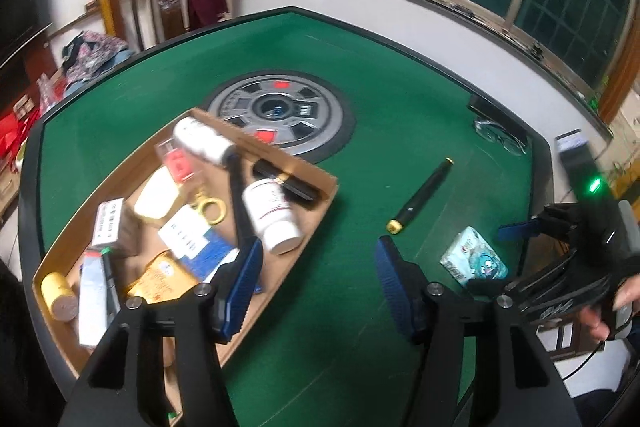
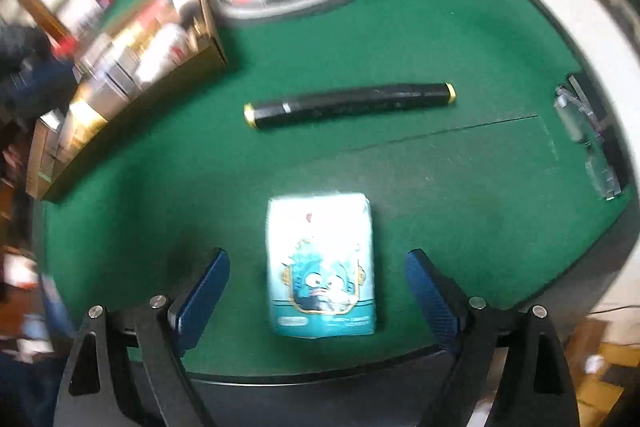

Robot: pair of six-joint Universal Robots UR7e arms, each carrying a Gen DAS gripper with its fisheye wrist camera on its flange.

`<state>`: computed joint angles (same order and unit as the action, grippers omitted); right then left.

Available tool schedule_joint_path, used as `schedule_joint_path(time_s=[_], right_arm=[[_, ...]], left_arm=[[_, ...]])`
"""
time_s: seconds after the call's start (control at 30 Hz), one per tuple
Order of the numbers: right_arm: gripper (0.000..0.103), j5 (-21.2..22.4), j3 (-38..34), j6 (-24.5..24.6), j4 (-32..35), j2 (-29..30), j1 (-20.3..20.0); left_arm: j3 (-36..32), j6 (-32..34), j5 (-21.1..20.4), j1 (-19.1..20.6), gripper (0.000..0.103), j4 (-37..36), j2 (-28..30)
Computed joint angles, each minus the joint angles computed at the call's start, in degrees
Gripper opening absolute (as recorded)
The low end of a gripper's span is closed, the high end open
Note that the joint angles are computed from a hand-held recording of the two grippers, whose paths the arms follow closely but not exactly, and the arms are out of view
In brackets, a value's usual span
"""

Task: Organize objects
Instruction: 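Grasp the yellow-capped black marker with the left gripper while the right grasps the blue-white wipes pack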

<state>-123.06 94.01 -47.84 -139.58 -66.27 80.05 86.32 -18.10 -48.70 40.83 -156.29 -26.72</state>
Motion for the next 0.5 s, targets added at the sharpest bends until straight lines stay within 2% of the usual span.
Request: schedule_joint_path(time_s=[0.03,0.07,0.13,0.33,0.43,0.5], right_arm=[[0.054,-1.2,0.8,-1.2,-1.7,0.2,0.1],[0.046,-2.1,0.9,-1.0,-0.9,0.3,0.0],[0.040,-0.3,1.0,0.2,-0.4,-0.8,-0.7],[0.039,7.9,-3.4,9.0,6.5,-3.9,-3.8],[0.040,9.2,-3.5,11.0,6.8,-5.1,-4.9],[0.040,9.6,-2.6,11.2,6.4,-6.4,-5.5]], left_arm=[[-1.0,0.7,-0.5,0.1,0.059,0.7,0.6],[-2.1,1.4,-1.0,0.1,0.060,1.5,1.1],[-4.7,3.3,-1.6,0.2,0.060,2.8,2.7],[-16.3,12.9,-4.9,0.8,0.064,8.1,10.1],[-24.9,17.1,-7.1,1.5,0.064,15.5,15.1],[-29.9,20.2,-6.4,1.6,0.064,18.2,18.5]])
